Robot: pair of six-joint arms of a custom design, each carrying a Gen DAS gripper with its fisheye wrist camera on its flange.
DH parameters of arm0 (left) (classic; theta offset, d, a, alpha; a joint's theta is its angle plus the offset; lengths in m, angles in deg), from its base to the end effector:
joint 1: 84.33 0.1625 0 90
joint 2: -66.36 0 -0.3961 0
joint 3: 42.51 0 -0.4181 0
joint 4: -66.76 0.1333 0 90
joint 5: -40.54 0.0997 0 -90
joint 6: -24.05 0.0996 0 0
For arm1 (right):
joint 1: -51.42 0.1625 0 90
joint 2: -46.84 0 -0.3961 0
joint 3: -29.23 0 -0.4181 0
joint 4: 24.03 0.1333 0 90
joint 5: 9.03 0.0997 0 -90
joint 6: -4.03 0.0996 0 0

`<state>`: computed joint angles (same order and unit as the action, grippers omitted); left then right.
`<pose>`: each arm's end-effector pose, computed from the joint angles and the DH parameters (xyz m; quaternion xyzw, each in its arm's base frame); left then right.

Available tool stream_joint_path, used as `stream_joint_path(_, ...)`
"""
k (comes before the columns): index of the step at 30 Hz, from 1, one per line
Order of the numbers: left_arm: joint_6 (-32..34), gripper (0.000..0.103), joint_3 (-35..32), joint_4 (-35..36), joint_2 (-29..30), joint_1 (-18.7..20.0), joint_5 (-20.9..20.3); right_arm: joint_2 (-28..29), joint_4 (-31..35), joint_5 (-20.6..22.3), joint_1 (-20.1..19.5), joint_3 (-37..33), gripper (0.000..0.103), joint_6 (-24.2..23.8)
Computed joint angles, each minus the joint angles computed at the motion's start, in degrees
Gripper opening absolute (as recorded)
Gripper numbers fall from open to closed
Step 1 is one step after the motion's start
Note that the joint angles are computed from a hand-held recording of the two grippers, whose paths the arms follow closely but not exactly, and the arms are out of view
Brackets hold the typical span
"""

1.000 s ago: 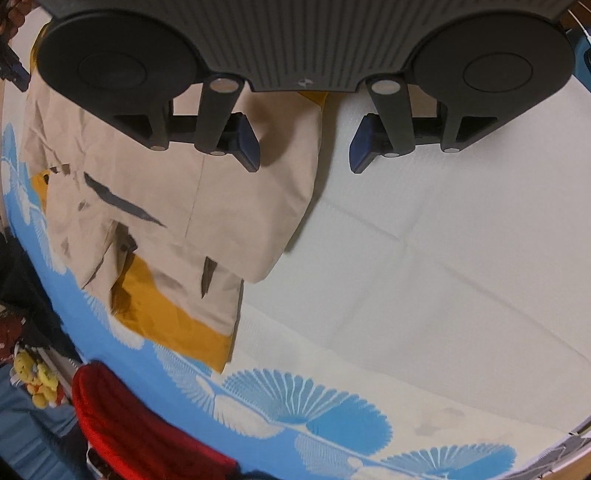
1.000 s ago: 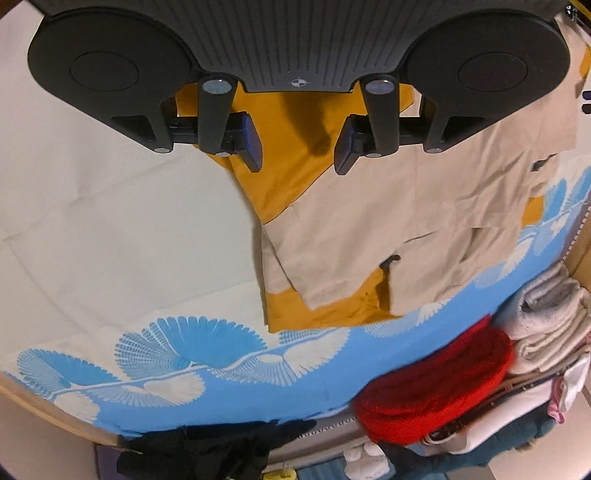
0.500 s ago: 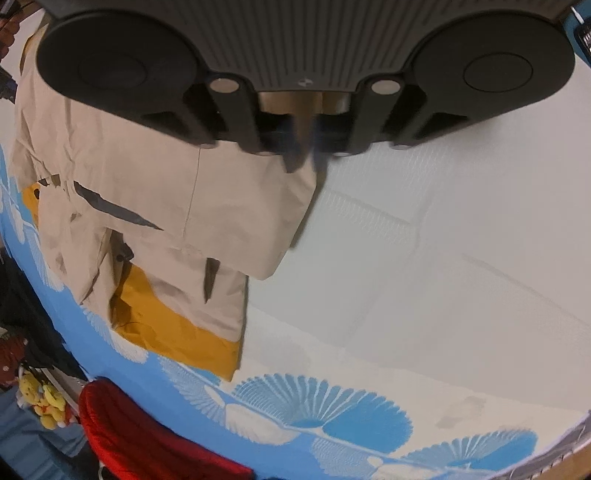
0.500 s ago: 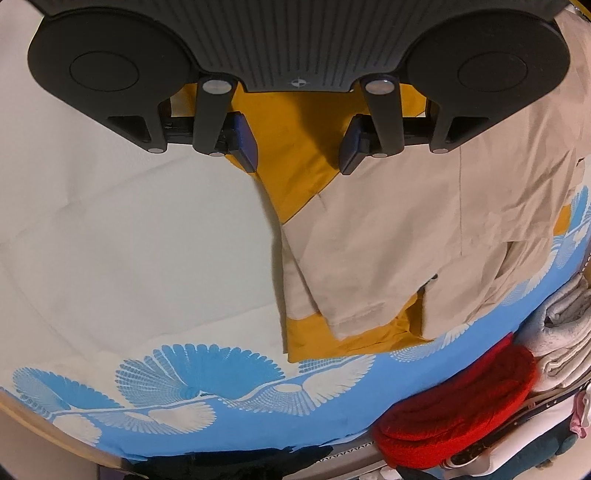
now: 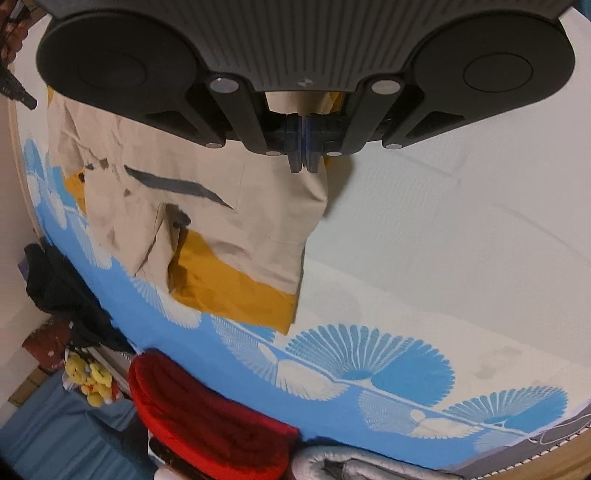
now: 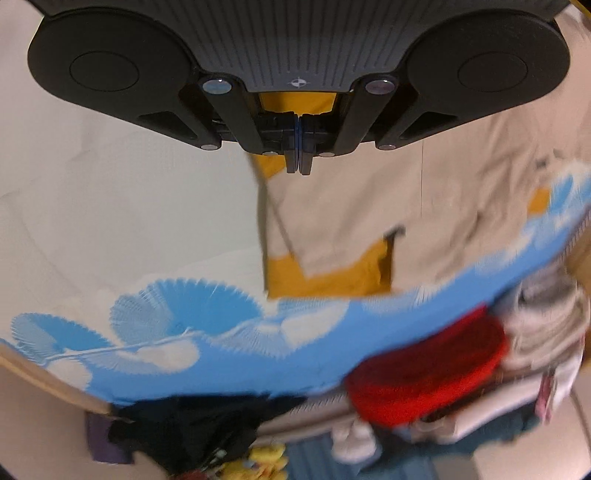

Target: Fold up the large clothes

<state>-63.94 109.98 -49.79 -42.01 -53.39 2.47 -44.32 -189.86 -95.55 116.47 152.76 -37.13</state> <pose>-0.1071 -0.3111 0.1587 -0.1572 0.8771 -0.3760 0.2544 -0.0786 -0.4993 0.3311 0.1420 -0.9177 0.3256 0.1782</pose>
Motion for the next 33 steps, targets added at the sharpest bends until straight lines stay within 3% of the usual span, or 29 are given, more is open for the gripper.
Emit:
stream_joint_path(2, -0.2, 0.006, -0.1, -0.4, 0.5, 0.7, -1.2, 0.5, -1.2, -1.0, -0.2, -0.4, 0.002, 1.9)
stream_joint_path(3, -0.4, 0.008, -0.3, -0.3, 0.8, 1.0, -1.8, 1.2, -1.1, -2.7, -0.1, -0.9, 0.016, 3.0)
stream_joint_path(4, -0.6, 0.017, -0.4, 0.3, 0.9, 1.3, -2.3, 1.8, 0.7, -4.2, -0.1, -1.8, 0.026, 4.4)
stream_joint_path(5, -0.9, 0.029, -0.7, 1.1, 1.1, 1.6, -2.9, 2.5, 3.7, -5.2, -0.2, -3.1, 0.046, 6.0)
stream_joint_path(6, -1.1, 0.033, -0.9, 1.6, 1.5, 1.9, -3.4, 3.0, 5.4, -5.8, -0.3, -3.8, 0.055, 6.9)
stream_joint_path(9, -1.1, 0.034, -1.4, 2.6, 2.3, 2.6, -4.6, 4.3, 5.7, -7.7, 0.1, -4.1, 0.055, 6.4)
stream_joint_path(12, -0.8, 0.031, -1.4, 2.9, 2.6, 2.6, -4.8, 5.0, 6.2, -8.4, 0.4, -4.6, 0.053, 7.1)
stream_joint_path(13, -0.9, 0.017, -1.4, 3.2, 2.6, 2.3, -4.5, 4.9, 6.2, -8.5, 0.6, -4.5, 0.048, 6.7)
stream_joint_path(14, -1.1, 0.003, -1.5, 3.8, 2.7, 1.9, -3.8, 4.8, 5.7, -8.2, 0.9, -4.2, 0.032, 5.6)
stream_joint_path(15, -1.7, 0.002, -1.6, 5.0, 2.4, 1.3, -3.0, 4.3, 4.7, -8.1, 1.2, -3.4, 0.016, 4.1)
stream_joint_path(18, -4.7, 0.0, -1.6, 8.6, 0.8, -1.2, 0.2, 2.8, 1.7, -6.3, 1.8, -1.8, 0.001, -1.0)
stream_joint_path(20, -6.9, 0.0, -1.5, 11.9, -0.2, -3.8, 3.8, 0.8, -2.2, -1.9, 1.3, -0.2, 0.001, -3.0)
stream_joint_path(24, -14.8, 0.0, -2.8, 21.1, 0.1, -8.2, 11.6, -2.7, -9.0, 7.3, -0.5, 2.2, 0.0, 0.0)
stream_joint_path(27, -18.3, 0.0, -4.1, 24.7, 2.3, -9.2, 15.8, -2.0, -20.0, 12.3, -2.0, 3.1, 0.0, 5.0)
stream_joint_path(28, -16.6, 0.0, -4.7, 23.1, 3.9, -8.5, 15.8, -1.2, -21.9, 12.7, -2.3, 2.4, 0.0, 8.1)
stream_joint_path(30, -8.6, 0.0, -5.9, 15.2, 7.4, -4.9, 11.8, -0.1, -18.3, 11.7, -2.3, 0.0, 0.0, 10.9)
stream_joint_path(33, -1.5, 0.001, -5.7, 3.4, 8.7, 0.5, 5.3, 1.9, -2.1, 10.6, -1.8, -4.7, 0.003, 10.6)
